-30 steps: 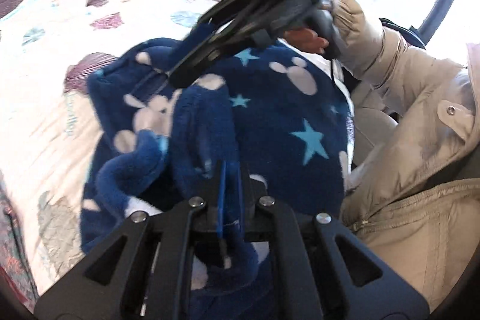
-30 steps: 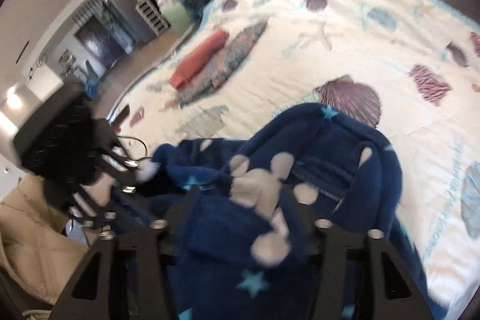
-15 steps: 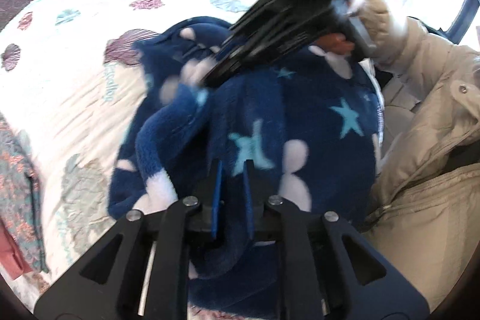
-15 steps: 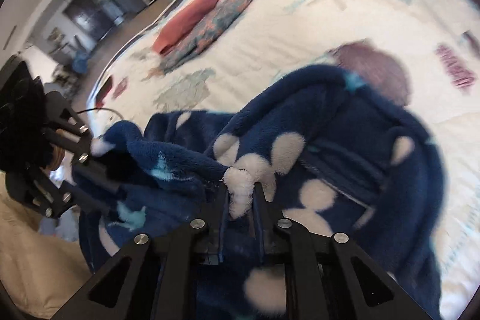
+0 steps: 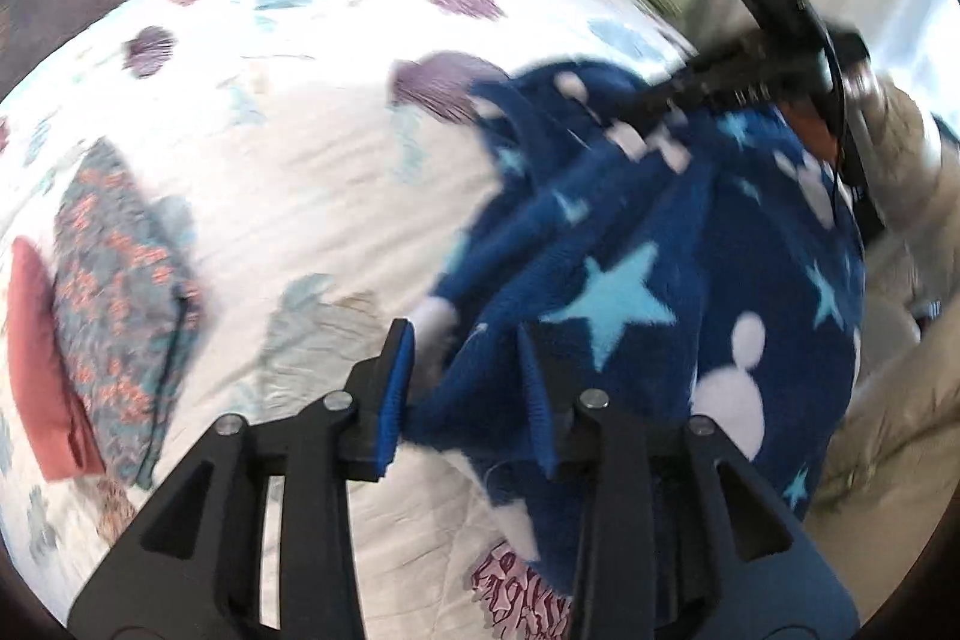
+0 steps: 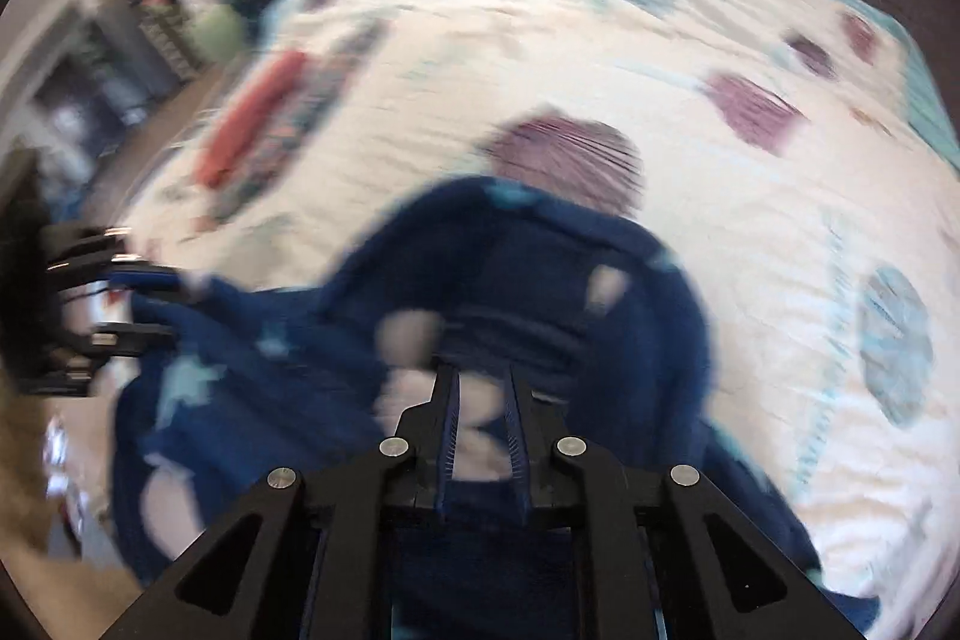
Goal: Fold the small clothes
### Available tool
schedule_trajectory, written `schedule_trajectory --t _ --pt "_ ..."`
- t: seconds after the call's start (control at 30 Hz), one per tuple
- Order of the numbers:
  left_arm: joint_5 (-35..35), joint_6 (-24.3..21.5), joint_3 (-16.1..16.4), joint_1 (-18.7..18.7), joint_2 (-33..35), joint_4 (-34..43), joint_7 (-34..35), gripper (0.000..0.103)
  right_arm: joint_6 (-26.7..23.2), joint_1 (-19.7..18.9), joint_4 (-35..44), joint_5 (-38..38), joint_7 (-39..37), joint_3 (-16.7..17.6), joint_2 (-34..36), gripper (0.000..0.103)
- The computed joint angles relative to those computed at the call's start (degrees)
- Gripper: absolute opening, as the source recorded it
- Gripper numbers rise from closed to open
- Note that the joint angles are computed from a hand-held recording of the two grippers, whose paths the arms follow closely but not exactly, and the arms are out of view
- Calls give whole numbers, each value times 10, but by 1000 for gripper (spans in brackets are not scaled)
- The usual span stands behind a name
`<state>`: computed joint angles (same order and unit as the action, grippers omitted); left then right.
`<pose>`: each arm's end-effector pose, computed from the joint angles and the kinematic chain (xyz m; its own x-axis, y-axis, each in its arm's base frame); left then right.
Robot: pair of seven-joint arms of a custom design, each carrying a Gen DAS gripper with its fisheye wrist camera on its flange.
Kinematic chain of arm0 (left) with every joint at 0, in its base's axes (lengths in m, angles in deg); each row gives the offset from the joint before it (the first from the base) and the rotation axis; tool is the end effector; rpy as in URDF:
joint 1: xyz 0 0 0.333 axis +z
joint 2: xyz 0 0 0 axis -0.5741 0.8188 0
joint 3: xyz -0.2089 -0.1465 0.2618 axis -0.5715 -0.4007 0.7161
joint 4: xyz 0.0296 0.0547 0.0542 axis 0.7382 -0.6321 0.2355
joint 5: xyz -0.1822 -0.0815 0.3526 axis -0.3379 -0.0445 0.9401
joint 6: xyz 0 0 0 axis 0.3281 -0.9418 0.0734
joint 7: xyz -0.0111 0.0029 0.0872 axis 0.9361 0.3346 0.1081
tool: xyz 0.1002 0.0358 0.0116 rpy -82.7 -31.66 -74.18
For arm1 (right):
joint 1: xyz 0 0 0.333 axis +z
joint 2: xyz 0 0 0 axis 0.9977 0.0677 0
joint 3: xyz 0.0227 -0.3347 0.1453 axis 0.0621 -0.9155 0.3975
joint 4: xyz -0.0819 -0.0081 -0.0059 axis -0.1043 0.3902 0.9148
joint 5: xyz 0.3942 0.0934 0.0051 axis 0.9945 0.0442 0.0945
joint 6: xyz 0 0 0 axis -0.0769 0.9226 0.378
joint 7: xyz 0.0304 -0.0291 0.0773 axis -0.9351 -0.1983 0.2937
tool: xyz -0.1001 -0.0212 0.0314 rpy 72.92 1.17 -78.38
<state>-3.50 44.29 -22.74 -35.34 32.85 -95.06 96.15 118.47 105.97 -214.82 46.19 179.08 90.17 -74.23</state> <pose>0.5129 -0.0583 0.5554 -0.8413 -0.5283 0.1143 -0.5047 0.6922 -0.5159 0.4898 0.2245 0.5098 0.0656 -0.9864 -0.1510 -0.9376 -0.0092 -0.3476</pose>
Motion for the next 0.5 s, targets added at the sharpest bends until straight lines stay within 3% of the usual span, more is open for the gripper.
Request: schedule_trajectory --t 0.07,0.13,0.2,0.27,0.3,0.5 --pt "-27 0 12 4 -11 0 10 40 17 4 -22 52 -14 -11 -25 17" --pt "-58 -2 26 8 -28 -5 32 50 36 6 -50 61 -23 -13 -67 22" --pt "-80 -7 35 11 -41 -14 54 64 33 -4 -66 12 0 0 -101 31" --pt "-88 -4 36 11 -50 -26 66 69 20 -28 -91 -66 52 25 -145 46" --pt "-82 -1 34 14 -53 -35 66 70 12 -37 -102 -93 75 32 -163 49" --pt "-72 21 21 11 -39 -60 25 70 -56 -102 -197 -179 254 43 -283 50"
